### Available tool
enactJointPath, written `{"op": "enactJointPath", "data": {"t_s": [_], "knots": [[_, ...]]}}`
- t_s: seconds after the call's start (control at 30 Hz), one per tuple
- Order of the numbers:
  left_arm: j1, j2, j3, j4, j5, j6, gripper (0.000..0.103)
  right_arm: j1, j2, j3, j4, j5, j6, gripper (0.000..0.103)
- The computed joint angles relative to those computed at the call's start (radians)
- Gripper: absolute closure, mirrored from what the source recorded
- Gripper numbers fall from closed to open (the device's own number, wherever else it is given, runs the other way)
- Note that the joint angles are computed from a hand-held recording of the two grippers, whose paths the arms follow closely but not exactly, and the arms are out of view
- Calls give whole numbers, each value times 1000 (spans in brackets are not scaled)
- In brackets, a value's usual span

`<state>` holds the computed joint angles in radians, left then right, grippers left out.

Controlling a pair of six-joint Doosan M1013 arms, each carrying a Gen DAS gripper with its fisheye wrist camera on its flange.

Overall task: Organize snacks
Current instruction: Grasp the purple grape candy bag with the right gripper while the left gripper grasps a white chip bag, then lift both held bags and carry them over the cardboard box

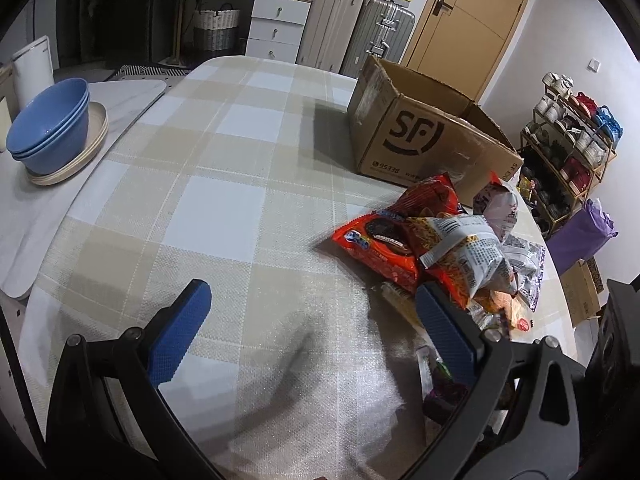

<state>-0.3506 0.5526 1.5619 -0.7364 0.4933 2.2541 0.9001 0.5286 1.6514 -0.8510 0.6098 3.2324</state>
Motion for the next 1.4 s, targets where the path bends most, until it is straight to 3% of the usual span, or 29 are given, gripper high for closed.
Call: {"op": "enactJointPath", "data": {"t_s": [0.1,0.2,0.3,0.53,0.73,0.8,0.97,1.0,1.07,1.1,1.23,1.4], "knots": [[0,-1,0,1,2,-1,1,0,-2,12,-38,-43,46,57],[1,-6,5,-10,3,18,1,-4,-13,42,-105,-106,148,59],[-2,-14,14,-30,5,51,1,-1,-47,109,-315,-173,410,60],[-23,-26,13,-71,37,128,1,25,-94,179,-573,-139,747,60],[-69,-5,-45,-55,122,146,1,36,-113,208,-596,-94,807,60],[-85,10,-75,-41,162,116,1,40,-130,232,-602,-82,830,60],[-132,44,-133,140,165,-81,1,42,-142,259,-640,-70,891,60],[-139,53,-146,188,168,-139,4,42,-143,262,-648,-70,900,60],[-141,67,-163,221,190,-194,19,52,-149,288,-687,-60,952,60],[-141,74,-173,219,205,-202,19,53,-151,291,-697,-61,962,60],[-146,66,-160,215,165,-175,35,53,-150,291,-713,-57,976,60],[-139,57,-142,163,151,-108,42,50,-152,301,-740,-50,1016,60]]}}
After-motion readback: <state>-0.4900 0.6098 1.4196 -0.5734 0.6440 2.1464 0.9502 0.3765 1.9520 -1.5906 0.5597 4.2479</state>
